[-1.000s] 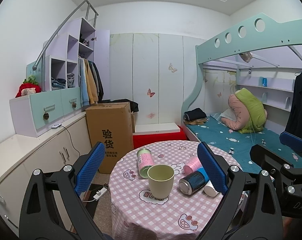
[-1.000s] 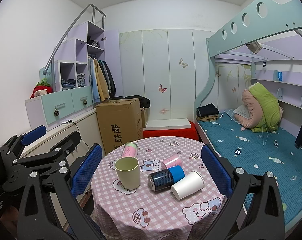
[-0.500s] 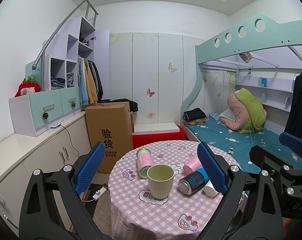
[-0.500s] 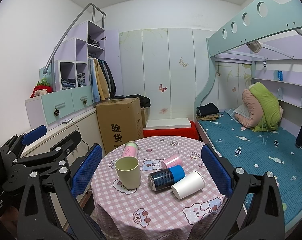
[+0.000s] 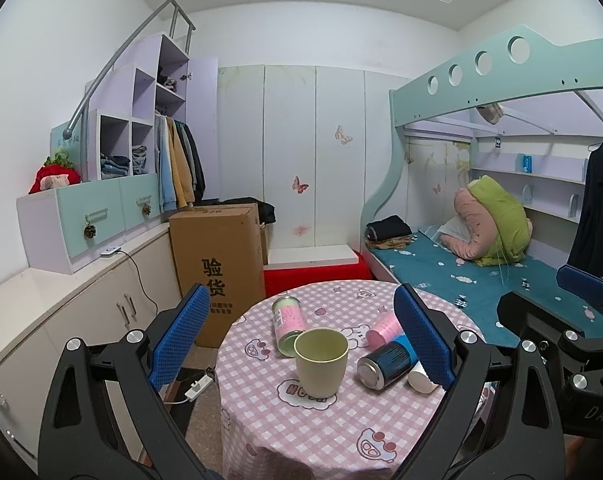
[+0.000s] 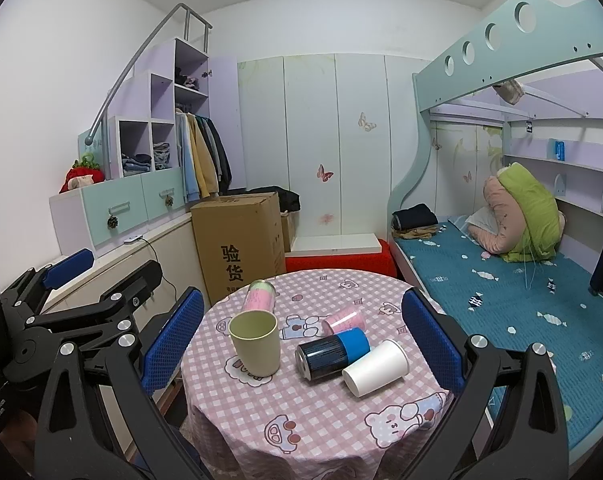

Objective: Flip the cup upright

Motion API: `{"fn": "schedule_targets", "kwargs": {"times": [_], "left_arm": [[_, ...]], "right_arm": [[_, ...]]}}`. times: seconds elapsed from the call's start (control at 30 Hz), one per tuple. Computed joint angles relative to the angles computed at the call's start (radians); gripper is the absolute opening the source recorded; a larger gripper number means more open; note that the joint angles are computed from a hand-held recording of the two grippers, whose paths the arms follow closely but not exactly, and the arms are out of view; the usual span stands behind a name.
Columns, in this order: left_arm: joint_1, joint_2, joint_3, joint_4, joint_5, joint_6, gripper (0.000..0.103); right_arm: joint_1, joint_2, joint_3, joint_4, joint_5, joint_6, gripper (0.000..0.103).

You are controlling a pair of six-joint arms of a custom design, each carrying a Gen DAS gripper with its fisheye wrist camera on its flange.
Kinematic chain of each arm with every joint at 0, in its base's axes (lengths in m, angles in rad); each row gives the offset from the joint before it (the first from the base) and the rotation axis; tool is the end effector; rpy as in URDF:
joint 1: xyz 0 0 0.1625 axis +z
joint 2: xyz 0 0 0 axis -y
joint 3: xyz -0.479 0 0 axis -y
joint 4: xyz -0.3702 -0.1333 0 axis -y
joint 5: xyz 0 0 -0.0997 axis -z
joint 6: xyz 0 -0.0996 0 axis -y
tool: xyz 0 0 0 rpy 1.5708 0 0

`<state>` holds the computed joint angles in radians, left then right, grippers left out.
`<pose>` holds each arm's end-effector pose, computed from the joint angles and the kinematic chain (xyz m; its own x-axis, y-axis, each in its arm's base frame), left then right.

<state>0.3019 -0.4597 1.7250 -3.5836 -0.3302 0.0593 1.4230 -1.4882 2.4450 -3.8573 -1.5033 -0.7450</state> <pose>-0.5393 -0.4062 0.0661 -0.6677 0.1311 -0.7328 0.7411 0.2107 -0.6375 0.0835 -0.3897 0.4104 -0.7563 -0.0997 0.6465 -0.6497 0.2293 -0.7247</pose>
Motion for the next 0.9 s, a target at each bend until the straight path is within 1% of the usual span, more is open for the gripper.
{"fn": "schedule_targets", "kwargs": {"times": [0.23, 0.73, 0.9], "left_arm": [[0.002, 0.002, -0.001, 0.0, -0.003, 0.001, 0.094], [0.001, 0.005, -0.004, -0.005, -0.001, 0.006, 0.094], [0.004, 0.005, -0.003, 0.018, 0.005, -0.017, 0.094]], "right_arm": [[-0.001, 0.018, 0.005, -0.02, -0.003, 0.003, 0.096], [0.001, 0.02, 0.0, -0.013, -0.007, 0.006, 0.096], [-0.001, 0.029, -0.007, -0.009, -0.012, 0.009, 0.096]]}}
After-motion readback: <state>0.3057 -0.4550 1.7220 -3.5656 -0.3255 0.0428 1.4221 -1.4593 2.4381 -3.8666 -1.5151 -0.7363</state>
